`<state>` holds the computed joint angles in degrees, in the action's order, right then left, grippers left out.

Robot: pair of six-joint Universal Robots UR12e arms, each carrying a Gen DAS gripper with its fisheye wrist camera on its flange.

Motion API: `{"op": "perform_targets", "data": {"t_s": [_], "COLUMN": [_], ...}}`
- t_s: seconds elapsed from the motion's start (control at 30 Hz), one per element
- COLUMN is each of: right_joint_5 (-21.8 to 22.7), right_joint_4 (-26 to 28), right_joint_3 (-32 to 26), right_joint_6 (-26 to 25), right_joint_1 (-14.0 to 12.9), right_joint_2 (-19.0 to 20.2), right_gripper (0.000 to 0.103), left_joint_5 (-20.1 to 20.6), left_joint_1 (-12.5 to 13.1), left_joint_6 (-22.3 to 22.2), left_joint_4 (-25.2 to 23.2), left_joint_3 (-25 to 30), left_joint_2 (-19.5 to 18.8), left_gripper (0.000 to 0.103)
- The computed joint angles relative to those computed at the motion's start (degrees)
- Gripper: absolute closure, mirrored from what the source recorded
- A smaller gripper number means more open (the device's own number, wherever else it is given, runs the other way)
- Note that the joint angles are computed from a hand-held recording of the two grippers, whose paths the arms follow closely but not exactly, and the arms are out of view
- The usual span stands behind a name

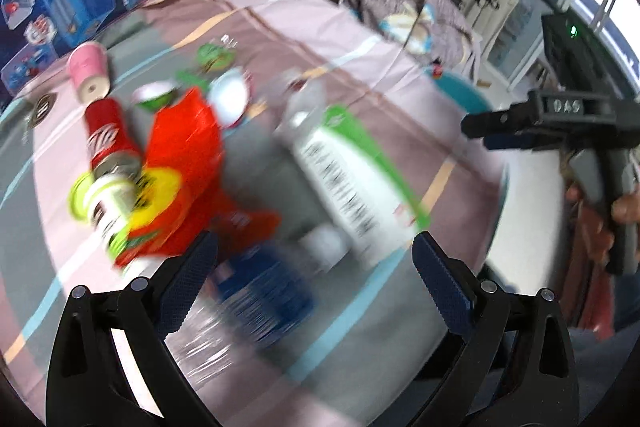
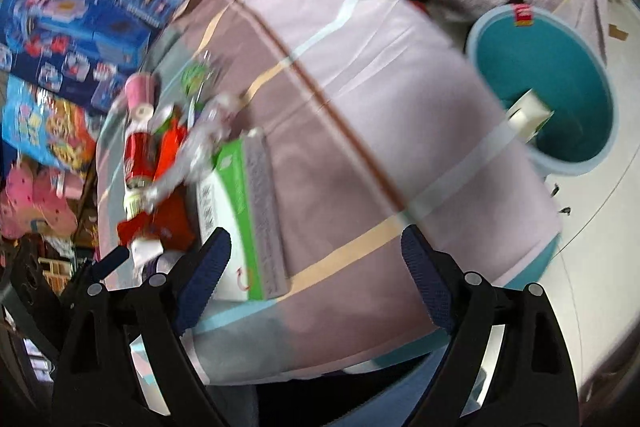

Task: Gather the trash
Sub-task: 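Return both tools to the bed and grasp the water bottle with left gripper, then grasp the green medicine box with the right gripper while left holds bottle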

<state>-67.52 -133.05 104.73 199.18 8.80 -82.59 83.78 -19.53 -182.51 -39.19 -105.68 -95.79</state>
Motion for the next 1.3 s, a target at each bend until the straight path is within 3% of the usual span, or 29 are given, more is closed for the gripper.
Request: {"op": "perform_targets", "data": {"t_s": [0.37, 0.47, 0.6, 0.63, 0.73, 0.93, 1.03, 1.3], "right_joint_5": [-2.8, -3.5, -4.0, -4.0, -4.5, -5.6, -6.3, -7.4], "right_joint_4": [3.4, 3.1, 2.8, 2.8, 3.0, 3.1, 3.2, 3.8], "right_joint_3": [-0.8, -0.7, -0.5, -0.5, -0.6, -0.6, -0.8, -2.8], "right_joint_6": [-0.1, 0.7, 1.3, 1.2, 0.9, 0.8, 1.0, -0.1], "right_joint_1": [4.3, 4.7, 5.3, 5.5, 5.9, 6.2, 6.2, 7.0], "right_joint_2": [0.1, -0.1, -0.5, -0.5, -0.5, -0.7, -0.5, 1.8], "right_gripper": [0.019, 0.019, 0.019, 0.019, 0.019, 0.019, 0.019, 0.019], "left_joint_5": [2.0, -1.7, -5.4, -7.0, -4.9, -4.6, -3.7, -2.9], "left_joint_1": [1.8, 2.5, 2.6, 2.8, 2.3, 2.2, 1.6, 3.0], "left_joint_6": [6.8, 6.0, 5.7, 5.7, 3.9, 0.0, -1.5, -5.1], "left_joint_4": [-1.2, -0.9, -2.1, -2.8, -2.2, -2.5, -1.7, 4.8], "left_joint_3": [-4.3, -5.5, -6.7, -6.9, -7.1, -5.6, -5.2, -6.9], "left_joint_2": [1.8, 2.5, 3.3, 3.4, 3.0, 0.9, 0.2, 3.9], "left_gripper": [0.005, 0.007, 0.034, 0.035, 0.035, 0.03, 0.037, 0.038]}}
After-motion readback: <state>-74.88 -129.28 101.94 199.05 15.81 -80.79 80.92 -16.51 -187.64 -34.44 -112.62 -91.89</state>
